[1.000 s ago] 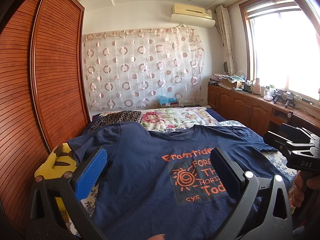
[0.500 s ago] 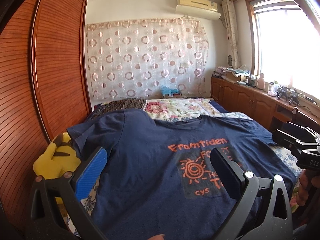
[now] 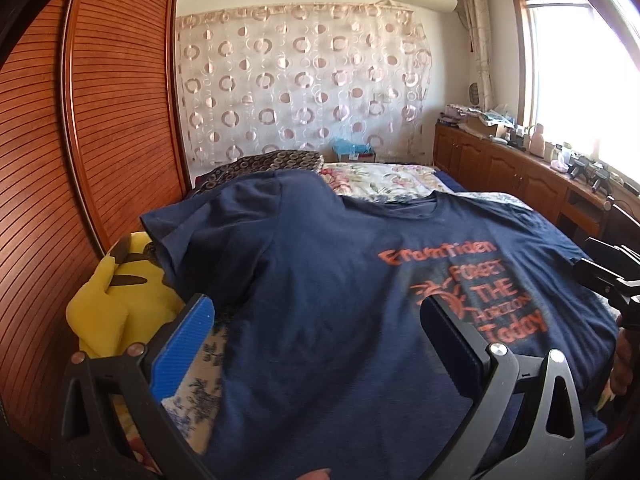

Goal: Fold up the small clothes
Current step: 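Move the left gripper to the shirt's side edge and close on it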

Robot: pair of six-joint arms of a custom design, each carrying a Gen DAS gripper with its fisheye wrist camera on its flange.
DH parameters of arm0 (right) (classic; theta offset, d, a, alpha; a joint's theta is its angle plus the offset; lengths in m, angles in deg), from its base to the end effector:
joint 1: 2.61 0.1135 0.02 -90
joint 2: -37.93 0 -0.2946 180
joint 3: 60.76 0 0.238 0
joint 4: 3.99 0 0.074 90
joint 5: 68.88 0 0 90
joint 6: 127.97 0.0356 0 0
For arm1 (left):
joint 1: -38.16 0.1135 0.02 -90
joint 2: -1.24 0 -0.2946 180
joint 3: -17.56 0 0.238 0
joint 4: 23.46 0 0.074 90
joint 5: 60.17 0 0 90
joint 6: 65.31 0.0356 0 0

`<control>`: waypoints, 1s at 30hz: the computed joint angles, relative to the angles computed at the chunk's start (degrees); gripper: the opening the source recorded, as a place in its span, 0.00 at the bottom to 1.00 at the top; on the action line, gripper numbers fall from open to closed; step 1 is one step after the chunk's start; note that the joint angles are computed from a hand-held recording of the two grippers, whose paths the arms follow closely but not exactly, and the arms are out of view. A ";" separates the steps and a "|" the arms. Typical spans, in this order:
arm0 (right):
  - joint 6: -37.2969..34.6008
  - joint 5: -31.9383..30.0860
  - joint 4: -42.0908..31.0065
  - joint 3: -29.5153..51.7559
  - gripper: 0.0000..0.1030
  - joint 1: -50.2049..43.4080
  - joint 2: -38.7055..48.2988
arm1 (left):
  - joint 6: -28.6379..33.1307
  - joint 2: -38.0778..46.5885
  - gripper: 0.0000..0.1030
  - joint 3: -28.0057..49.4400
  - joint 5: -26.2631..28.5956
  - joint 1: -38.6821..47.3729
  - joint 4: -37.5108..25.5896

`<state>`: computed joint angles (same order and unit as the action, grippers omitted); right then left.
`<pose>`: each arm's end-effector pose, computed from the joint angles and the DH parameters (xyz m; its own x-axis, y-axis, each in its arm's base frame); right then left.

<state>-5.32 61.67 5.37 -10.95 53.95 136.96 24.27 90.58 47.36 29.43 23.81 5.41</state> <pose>0.1842 0.2370 0.1595 -0.4911 0.0003 -0.8711 -0.1118 0.9917 0.0633 0.2244 -0.0571 0.1470 -0.4959 0.1193 -0.8601 0.2384 0.9712 -0.0027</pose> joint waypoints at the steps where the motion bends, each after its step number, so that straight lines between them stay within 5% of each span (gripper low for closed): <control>1: -0.78 -1.13 0.77 0.34 1.00 -0.62 0.91 | 0.81 0.53 1.00 0.54 1.03 1.55 -0.20; 14: -9.44 -15.32 -0.06 11.64 1.00 -9.32 11.08 | 6.16 8.54 0.99 16.81 14.60 20.28 -12.12; 22: -14.37 -22.19 -6.14 22.42 1.00 -13.91 16.55 | 6.49 16.62 0.67 31.46 17.65 25.54 -21.30; 30: -17.80 -28.11 -11.42 32.44 1.00 -17.28 22.77 | 5.67 26.20 0.49 43.17 16.78 27.28 -26.72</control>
<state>-23.12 33.56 -6.06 21.49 36.66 159.72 29.94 116.79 90.53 46.22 51.08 -21.31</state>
